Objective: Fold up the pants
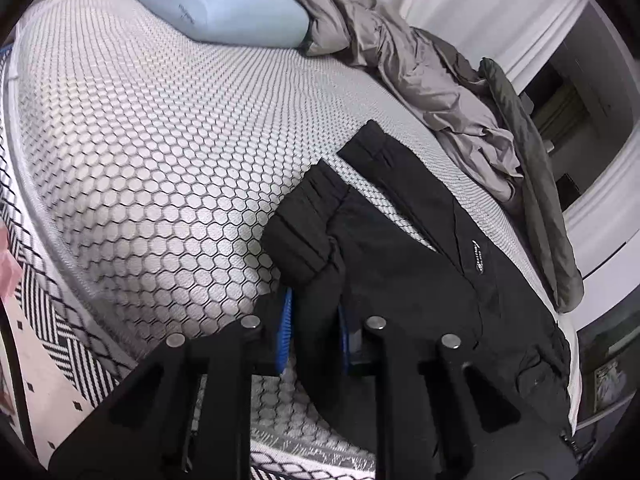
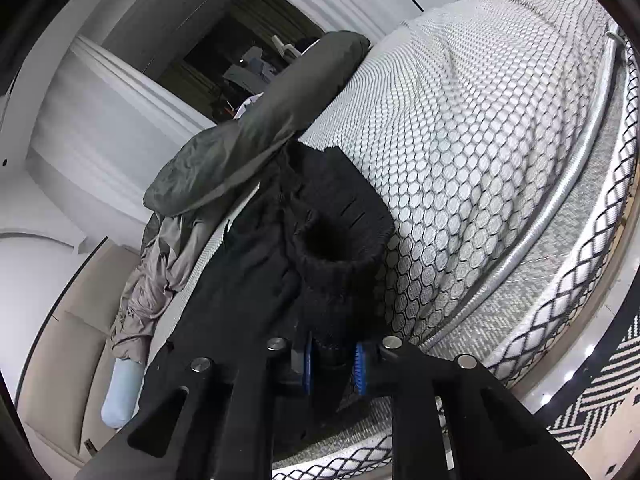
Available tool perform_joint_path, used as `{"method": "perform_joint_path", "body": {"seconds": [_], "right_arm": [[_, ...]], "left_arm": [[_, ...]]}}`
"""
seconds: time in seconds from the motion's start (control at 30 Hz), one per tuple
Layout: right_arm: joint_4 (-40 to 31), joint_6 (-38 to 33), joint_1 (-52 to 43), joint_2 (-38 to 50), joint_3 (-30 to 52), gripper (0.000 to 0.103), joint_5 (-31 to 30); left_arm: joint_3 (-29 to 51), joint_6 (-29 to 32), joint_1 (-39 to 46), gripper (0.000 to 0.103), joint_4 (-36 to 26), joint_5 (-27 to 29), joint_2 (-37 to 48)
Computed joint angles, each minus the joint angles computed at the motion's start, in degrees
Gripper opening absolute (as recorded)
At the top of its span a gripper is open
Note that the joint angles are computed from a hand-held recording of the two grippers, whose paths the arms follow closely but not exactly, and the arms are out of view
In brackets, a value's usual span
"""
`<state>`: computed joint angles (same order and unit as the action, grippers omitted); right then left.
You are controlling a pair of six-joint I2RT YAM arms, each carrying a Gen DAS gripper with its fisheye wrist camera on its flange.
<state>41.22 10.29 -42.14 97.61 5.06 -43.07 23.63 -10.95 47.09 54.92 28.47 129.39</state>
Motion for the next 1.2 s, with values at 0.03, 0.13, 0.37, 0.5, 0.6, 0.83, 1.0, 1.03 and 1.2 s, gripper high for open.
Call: {"method": "perform_joint_path", "body": {"seconds": [0.03,0.13,0.37,0.5,0.6,0.83,1.0,1.03,1.2], "right_arm": [[-3.16,-1.76,-1.11,-3.44,-0.54,0.012,-0.38],[-12.36,-7.03,-4.92,-9.69,-0.80,0.012,-1.97],[-28.18,-6.71,-4.62,-30.12,-0.12,0.012,-3.00],[-29.08,2.59,3.46,-40.66,2.00,0.011,2.80],[-23.83,9.28,13.39,-37.06,6.86,0.011,11.85],[-22.72,13.80,29.94,-10.28,33.94,0.011,30.29],[-39.24,12.28,37.49,15.54,68.01,0.040,45.33],[-42.04,12.33,38.62,20.02,74.06,0.058,48.87],[-46.84,9.99,40.73,27.06,82.69,0.066,51.85]], "left_arm": [[-0.90,1.45,0.52,0.015,0.25,0.11,-0.34],[-2.07,3.59,2.31,0.015,0.38,1.47,-0.13],[-3.78,2.79,2.22,0.014,-2.12,3.29,-8.20],[-1.87,0.92,-0.12,0.014,-7.39,2.93,-14.85],[2.85,-1.19,-3.25,0.014,-13.31,1.49,-17.97],[29.43,-7.72,-13.96,0.016,-32.92,-7.20,-12.68],[60.07,-10.26,-18.46,0.058,-52.52,-14.45,4.36],[66.27,-10.56,-18.83,0.061,-55.98,-16.96,8.02],[73.06,-12.03,-16.82,0.063,-60.12,-15.29,12.49]]}}
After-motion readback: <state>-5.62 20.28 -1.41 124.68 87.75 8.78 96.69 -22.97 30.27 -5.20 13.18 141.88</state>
